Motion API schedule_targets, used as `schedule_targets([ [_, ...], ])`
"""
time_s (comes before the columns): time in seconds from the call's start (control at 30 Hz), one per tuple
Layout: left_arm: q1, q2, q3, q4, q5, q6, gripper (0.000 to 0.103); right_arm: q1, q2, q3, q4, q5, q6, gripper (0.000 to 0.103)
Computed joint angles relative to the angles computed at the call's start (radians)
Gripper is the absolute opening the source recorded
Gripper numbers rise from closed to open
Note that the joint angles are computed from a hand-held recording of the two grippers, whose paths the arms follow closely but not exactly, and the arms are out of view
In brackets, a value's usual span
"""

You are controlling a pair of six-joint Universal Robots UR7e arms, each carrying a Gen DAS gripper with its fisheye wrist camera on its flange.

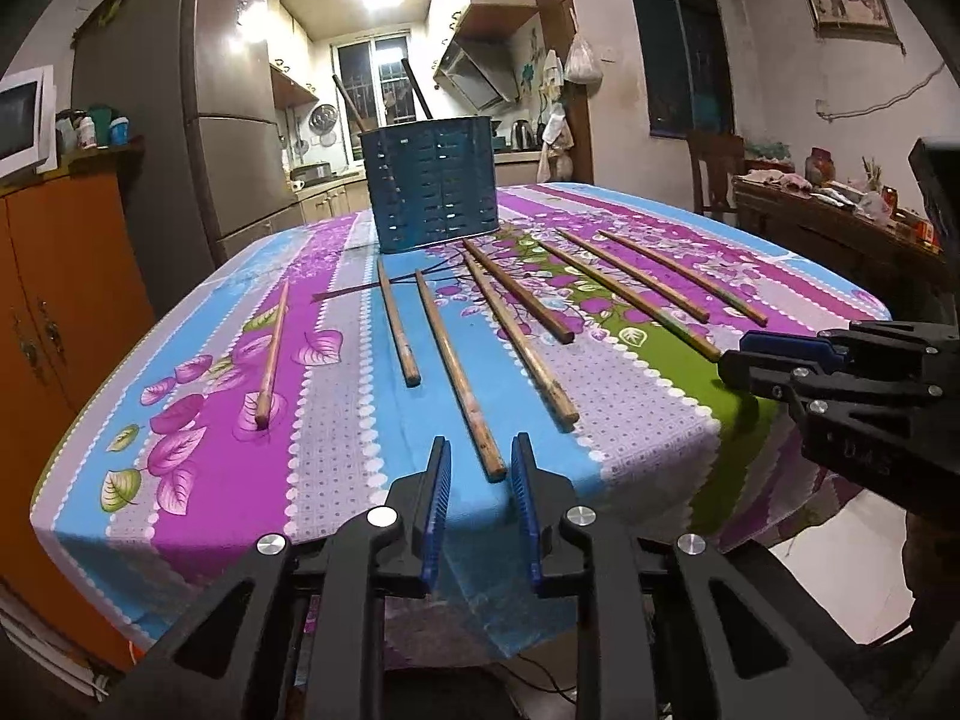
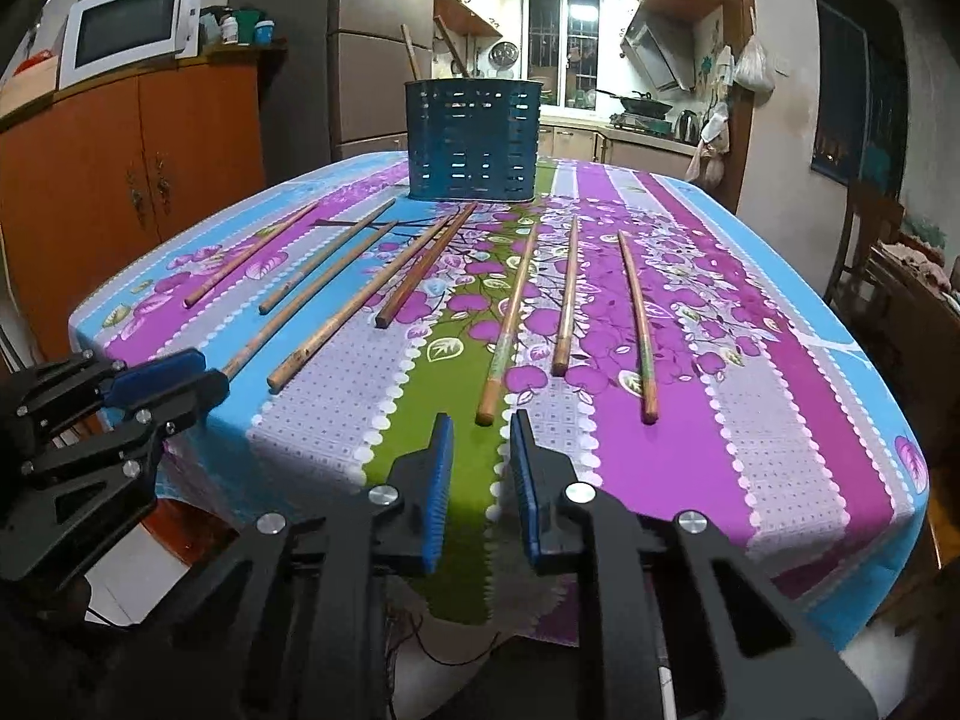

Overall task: Organize utensils
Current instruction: 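Move both tools back down to the remaining chopsticks on the table, then grasp a chopstick with the left tool while the right tool grasps another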

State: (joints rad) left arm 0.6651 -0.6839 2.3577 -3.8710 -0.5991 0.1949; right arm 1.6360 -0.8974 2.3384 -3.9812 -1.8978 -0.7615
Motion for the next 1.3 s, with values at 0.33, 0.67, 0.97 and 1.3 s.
schedule_targets([
  [0.33,-0.009,0.044,-0.016,-0.069,0.017,0.037,0.014,-0.006,0.023,-0.036,-0.008,0.017,0.004,0.015],
  [0.67,-0.002,0.074,-0.024,-0.146,0.012,0.061,0.011,-0.006,0.042,-0.043,-0.027,0.023,0.026,0.008],
  [0.97,0.000,0.052,-0.018,-0.146,0.012,0.042,0.008,-0.003,0.032,-0.038,-0.019,0.029,0.059,0.005],
  [1.3,-0.049,0.015,-0.017,-0.240,0.033,0.133,0.008,0.025,-0.026,-0.026,-0.031,0.044,0.054,0.005],
])
